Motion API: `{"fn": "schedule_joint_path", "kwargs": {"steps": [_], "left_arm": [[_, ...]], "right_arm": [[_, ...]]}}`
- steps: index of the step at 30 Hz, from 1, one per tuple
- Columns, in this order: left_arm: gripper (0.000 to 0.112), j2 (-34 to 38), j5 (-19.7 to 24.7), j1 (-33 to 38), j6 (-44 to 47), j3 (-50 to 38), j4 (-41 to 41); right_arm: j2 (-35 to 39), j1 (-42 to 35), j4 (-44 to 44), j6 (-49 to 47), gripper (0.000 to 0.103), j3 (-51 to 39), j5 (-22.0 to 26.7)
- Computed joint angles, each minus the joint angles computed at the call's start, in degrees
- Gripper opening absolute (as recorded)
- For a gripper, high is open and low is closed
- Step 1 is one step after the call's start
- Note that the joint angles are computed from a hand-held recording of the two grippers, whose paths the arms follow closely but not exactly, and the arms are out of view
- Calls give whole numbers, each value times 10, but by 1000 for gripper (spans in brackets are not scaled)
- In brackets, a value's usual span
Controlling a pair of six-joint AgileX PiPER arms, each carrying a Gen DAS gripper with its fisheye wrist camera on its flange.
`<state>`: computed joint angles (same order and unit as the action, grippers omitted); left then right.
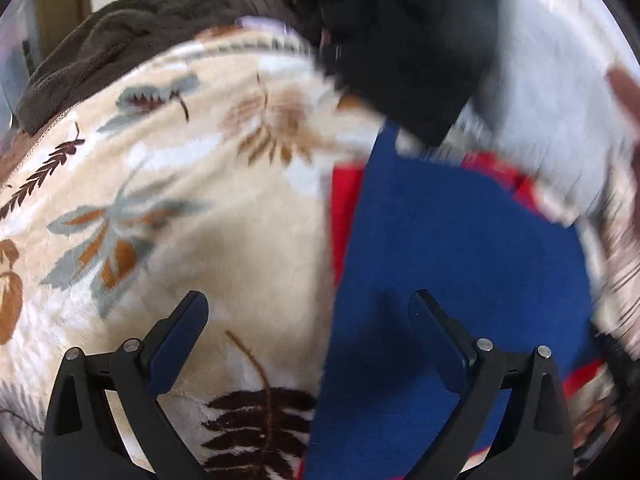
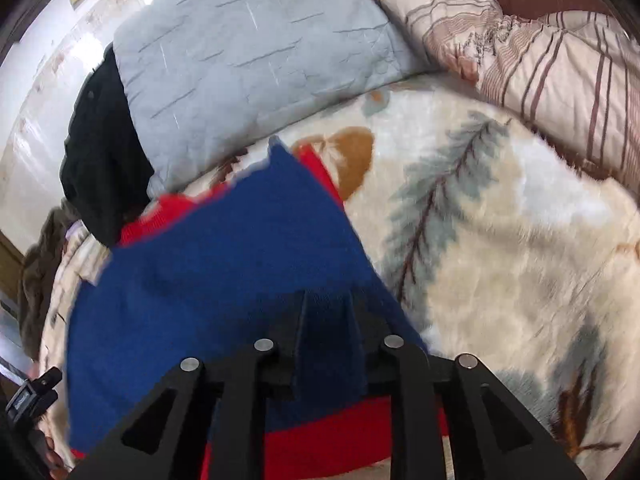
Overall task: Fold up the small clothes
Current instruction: 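Grasp the side edge of the folded sweater with the right gripper while the left gripper grasps it too, then lift the held side edge and fold the sweater in half over itself with both grippers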
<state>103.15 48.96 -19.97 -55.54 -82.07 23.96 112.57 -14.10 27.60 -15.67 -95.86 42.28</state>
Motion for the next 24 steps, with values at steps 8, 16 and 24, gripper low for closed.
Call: {"fn": "schedule_joint_path", "kwargs": {"steps": [8,16,24], "left_arm": [[101,-29,-25,20,-1,28,-34],[101,-42,-41,61,50,40,-93],[101,-86,-89,145,127,96,-222]], "right_arm": [[-69,26,50,-59,42,75,6],[-130,90,57,-115,44,166,-50],[-216,268,89,-313,51,269,-39]]}}
